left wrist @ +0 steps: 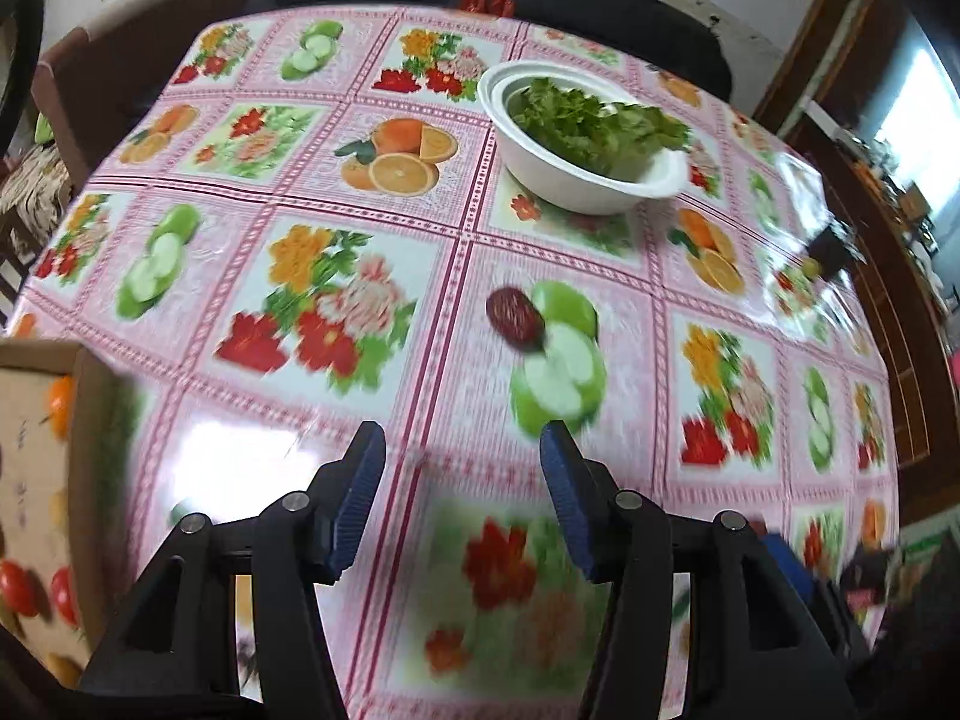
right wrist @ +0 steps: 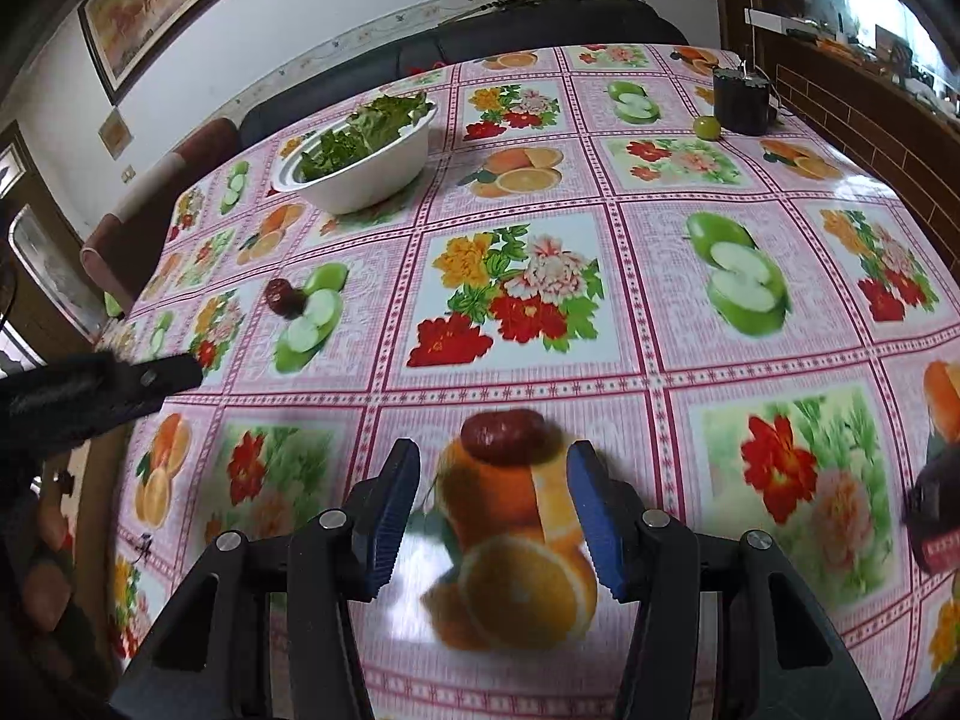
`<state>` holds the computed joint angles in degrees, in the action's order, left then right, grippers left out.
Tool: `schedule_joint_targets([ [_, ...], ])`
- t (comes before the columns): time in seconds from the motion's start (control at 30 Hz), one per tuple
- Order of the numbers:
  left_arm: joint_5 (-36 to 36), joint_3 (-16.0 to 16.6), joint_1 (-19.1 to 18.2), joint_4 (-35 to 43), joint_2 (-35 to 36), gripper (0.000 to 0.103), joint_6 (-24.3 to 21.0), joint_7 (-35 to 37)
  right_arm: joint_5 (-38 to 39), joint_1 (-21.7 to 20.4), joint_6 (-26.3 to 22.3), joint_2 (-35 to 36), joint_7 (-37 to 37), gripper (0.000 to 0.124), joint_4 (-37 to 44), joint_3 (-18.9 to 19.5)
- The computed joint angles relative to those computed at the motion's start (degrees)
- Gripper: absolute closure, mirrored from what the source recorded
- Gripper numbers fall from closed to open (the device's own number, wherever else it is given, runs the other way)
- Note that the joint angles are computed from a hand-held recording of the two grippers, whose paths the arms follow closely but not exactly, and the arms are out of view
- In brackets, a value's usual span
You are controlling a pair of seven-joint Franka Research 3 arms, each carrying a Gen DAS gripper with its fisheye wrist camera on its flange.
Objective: Organize fruits
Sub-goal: 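Grasp a dark red date with the left tool while the right tool grasps another date, then carry both dates into the cardboard tray and open both tools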
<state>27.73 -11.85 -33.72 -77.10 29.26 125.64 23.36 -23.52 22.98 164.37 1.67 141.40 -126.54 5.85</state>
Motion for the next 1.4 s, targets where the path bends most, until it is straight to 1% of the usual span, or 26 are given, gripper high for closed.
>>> schedule_joint_targets([
  [0.1, -1.68, 0.22, 0.47, 5.44, 4.15, 0.051, -0.84, 0.94, 0.6, 0.06, 0.14, 0.86, -0.76, 0.07, 0.93, -0.16],
  [0.23, -3.76, 1.09, 0.08, 13.99, 10.21, 0.051, -4.15, 2.82, -0.11, 0.57, -0.25, 1.86, -0.62, 0.07, 2.09, -0.73],
  [0.3, -2.02, 2.99, -1.58, 17.12, 12.09, 0.051, -5.94, 2.44, -2.25, 1.13, -0.85, 2.38, 0.39, 0.07, 2.84, -1.19],
  [0.37, -1.35, 3.71, -2.19, 18.75, 13.22, 0.053, -6.57, 2.87, -4.8, 1.72, -1.87, 2.74, 1.55, 0.071, 3.53, -1.6],
  [0.4, -0.87, 4.08, -2.56, 19.17, 13.48, 0.057, -6.95, 3.03, -6.57, 2.09, -2.72, 2.87, 2.4, 0.073, 3.9, -1.79],
  [0.43, -0.21, 4.44, -3.02, 19.55, 13.7, 0.069, -7.57, 3.39, -8.0, 2.37, -3.58, 2.96, 3.12, 0.075, 4.25, -1.9],
  [0.47, 0.19, 4.59, -3.22, 19.13, 13.45, 0.077, -7.58, 3.58, -9.53, 2.63, -4.55, 2.96, 4.02, 0.087, 4.55, -2.0],
  [0.5, 0.44, 4.57, -3.21, 17.89, 12.72, 0.079, -7.09, 3.57, -9.8, 2.59, -4.73, 2.94, 4.03, 0.091, 4.57, -1.95],
  [0.7, 0.76, 2.76, -2.41, 7.74, 6.42, 0.079, -3.16, 2.42, -6.65, 1.61, -1.48, 0.79, 2.63, 0.091, 1.72, -1.25],
  [0.77, 1.58, 2.33, -2.64, 4.1, 4.01, 0.079, -2.19, 1.53, -6.92, 1.27, -0.18, -0.8, 3.79, 0.091, 0.0, -0.84],
  [0.8, 2.75, 1.48, -2.52, 1.21, 2.02, 0.079, -1.87, 0.49, -6.71, 0.95, 0.63, -1.58, 4.11, 0.091, -0.92, -0.49],
  [0.83, 2.81, 1.74, -2.8, 0.32, 1.4, 0.079, -1.44, 0.56, -6.06, 0.58, 1.53, -2.31, 4.11, 0.091, -1.88, -0.1],
  [0.93, 5.27, 0.95, -3.13, -6.41, -3.54, 0.079, -0.37, -2.05, -3.69, -0.51, 3.48, -4.62, 3.61, 0.091, -4.72, 1.43],
  [1.0, 6.62, 0.03, -2.97, -11.22, -7.19, 0.079, 0.38, -4.21, -0.23, -0.93, 5.04, -6.11, 1.91, 0.091, -6.85, 2.32],
  [1.1, 9.04, -1.44, -2.81, -16.52, -11.58, 0.079, -0.11, -7.04, 3.01, -1.85, 6.49, -7.7, 0.41, 0.091, -8.89, 4.21],
  [1.17, 9.99, -2.53, -2.34, -19.77, -14.35, 0.079, -0.23, -8.68, 6.76, -1.41, 7.72, -8.44, -2.11, 0.091, -9.91, 4.97],
  [1.23, 10.9, -3.58, -1.81, -22.63, -16.89, 0.079, -0.44, -10.04, 8.13, -1.78, 8.23, -8.75, -3.18, 0.091, -10.09, 6.3],
  [1.3, 11.1, -4.51, -1.04, -25.13, -19.15, 0.079, -0.37, -11.19, 10.27, -1.28, 8.8, -8.82, -5.15, 0.092, -9.97, 7.16],
  [1.4, 12.22, -5.65, -0.18, -28.15, -22.0, 0.079, -0.95, -13.22, 11.37, -1.06, 8.95, -8.71, -6.22, 0.092, -9.31, 8.58],
])
